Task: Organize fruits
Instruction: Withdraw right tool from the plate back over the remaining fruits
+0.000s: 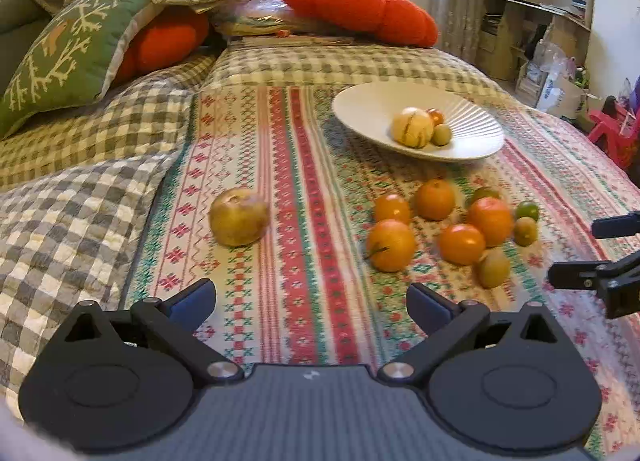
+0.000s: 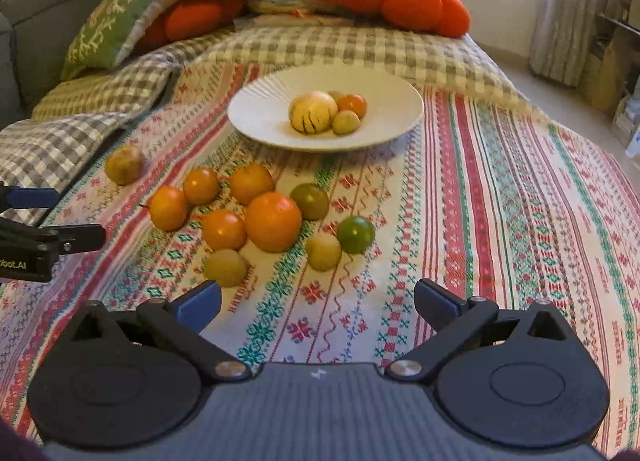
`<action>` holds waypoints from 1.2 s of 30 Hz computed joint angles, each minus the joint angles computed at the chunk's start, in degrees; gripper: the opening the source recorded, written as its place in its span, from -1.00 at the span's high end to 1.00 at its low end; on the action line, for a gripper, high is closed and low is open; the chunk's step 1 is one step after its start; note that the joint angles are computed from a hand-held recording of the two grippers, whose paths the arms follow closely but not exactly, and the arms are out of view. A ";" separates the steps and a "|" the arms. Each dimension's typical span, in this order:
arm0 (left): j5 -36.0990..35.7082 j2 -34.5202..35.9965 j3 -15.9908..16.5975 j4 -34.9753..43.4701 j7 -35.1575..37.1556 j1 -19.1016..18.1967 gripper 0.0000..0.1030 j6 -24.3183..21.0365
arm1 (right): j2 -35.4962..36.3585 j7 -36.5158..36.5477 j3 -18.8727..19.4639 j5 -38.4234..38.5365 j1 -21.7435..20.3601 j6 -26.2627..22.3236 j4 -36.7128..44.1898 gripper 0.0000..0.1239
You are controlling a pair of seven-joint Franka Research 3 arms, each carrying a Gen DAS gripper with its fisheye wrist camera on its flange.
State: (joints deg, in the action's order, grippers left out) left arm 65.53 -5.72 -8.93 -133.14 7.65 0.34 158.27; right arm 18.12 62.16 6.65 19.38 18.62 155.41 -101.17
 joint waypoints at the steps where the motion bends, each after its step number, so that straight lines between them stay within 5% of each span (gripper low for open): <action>1: 0.29 0.04 0.12 -0.21 -0.67 0.16 -0.86 0.15 | 0.11 0.23 -0.17 -0.43 0.21 0.03 0.02 -0.66; 15: 2.50 6.17 0.75 3.38 -0.33 -2.20 -0.86 0.65 | 3.21 -0.86 -0.98 -3.64 0.35 -1.86 2.72 -0.66; 22: 8.09 9.05 2.01 6.19 -5.65 -3.56 -0.86 2.16 | 5.03 -3.09 0.01 -1.56 -0.98 -1.30 4.01 -0.62; 28: 7.65 10.74 2.72 8.33 -4.99 -4.34 -0.82 2.37 | 6.30 -3.51 0.37 -0.08 -0.96 -0.52 5.62 -0.45; 36: 7.04 12.18 3.57 10.17 -4.46 -4.74 -0.49 4.21 | 7.04 -5.44 1.80 2.80 -1.63 -1.15 6.95 -0.06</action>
State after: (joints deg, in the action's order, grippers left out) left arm 72.57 6.46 -5.36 -122.97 3.19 -4.40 162.48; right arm 25.16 56.71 8.45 22.18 16.99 154.26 -94.22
